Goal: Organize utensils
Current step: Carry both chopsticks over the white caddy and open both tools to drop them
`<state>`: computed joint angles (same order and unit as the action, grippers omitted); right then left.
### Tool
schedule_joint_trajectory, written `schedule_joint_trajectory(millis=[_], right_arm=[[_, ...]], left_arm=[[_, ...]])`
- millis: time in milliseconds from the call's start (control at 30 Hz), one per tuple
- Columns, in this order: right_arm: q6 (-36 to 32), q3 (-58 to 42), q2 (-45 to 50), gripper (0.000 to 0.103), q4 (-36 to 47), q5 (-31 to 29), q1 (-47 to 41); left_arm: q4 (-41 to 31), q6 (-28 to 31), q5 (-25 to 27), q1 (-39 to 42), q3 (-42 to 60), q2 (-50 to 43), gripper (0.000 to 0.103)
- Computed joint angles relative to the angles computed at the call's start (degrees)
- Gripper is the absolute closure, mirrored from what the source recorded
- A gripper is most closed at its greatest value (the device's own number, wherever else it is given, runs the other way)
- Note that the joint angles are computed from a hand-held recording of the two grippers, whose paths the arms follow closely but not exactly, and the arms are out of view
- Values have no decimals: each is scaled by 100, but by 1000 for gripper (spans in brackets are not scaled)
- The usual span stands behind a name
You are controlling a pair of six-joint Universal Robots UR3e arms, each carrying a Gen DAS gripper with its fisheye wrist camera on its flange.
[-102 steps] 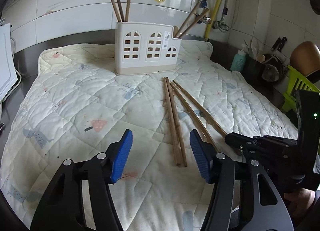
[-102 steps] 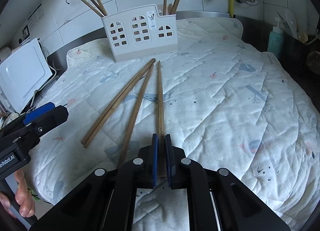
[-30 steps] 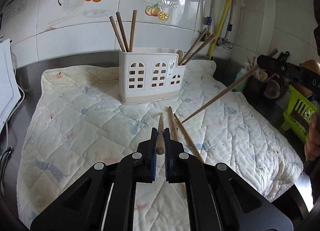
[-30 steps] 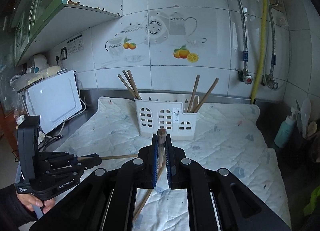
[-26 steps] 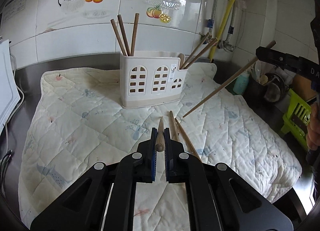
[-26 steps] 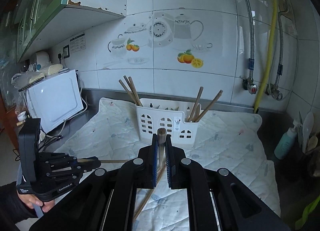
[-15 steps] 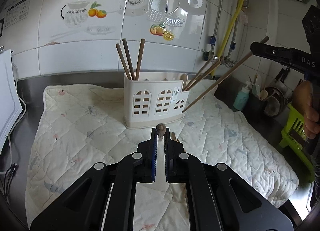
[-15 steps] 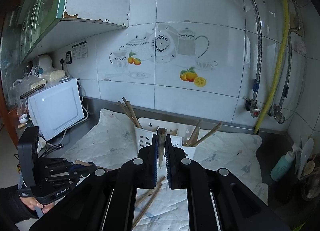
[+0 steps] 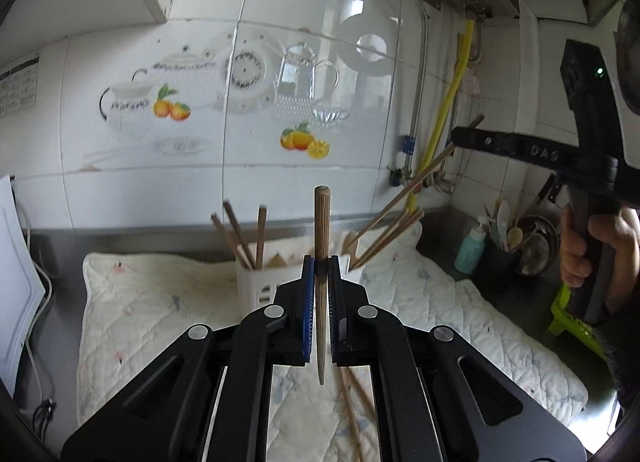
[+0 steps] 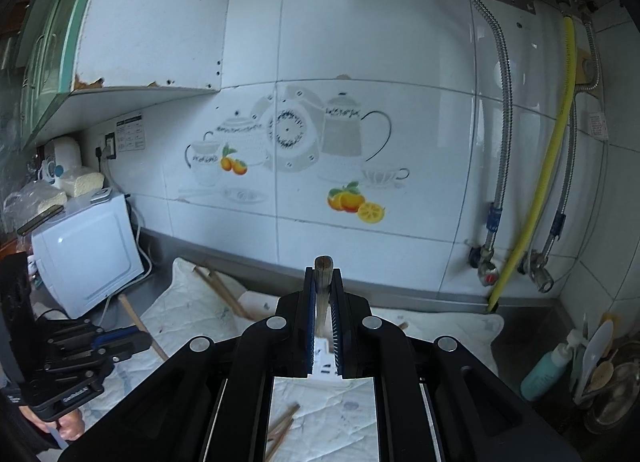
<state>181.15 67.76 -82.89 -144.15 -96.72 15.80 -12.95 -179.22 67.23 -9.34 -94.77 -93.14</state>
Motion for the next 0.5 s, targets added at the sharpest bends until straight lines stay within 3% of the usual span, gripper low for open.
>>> schedule_joint_trajectory(millis=[167, 500], right_arm=[[-116, -697, 516, 96, 404, -179, -94], [-221, -556, 896, 96, 321, -42, -264]], left_arm=[[-47, -193, 169, -126, 1116, -499, 99], [-877, -115, 1174, -591, 4487, -2467, 99]])
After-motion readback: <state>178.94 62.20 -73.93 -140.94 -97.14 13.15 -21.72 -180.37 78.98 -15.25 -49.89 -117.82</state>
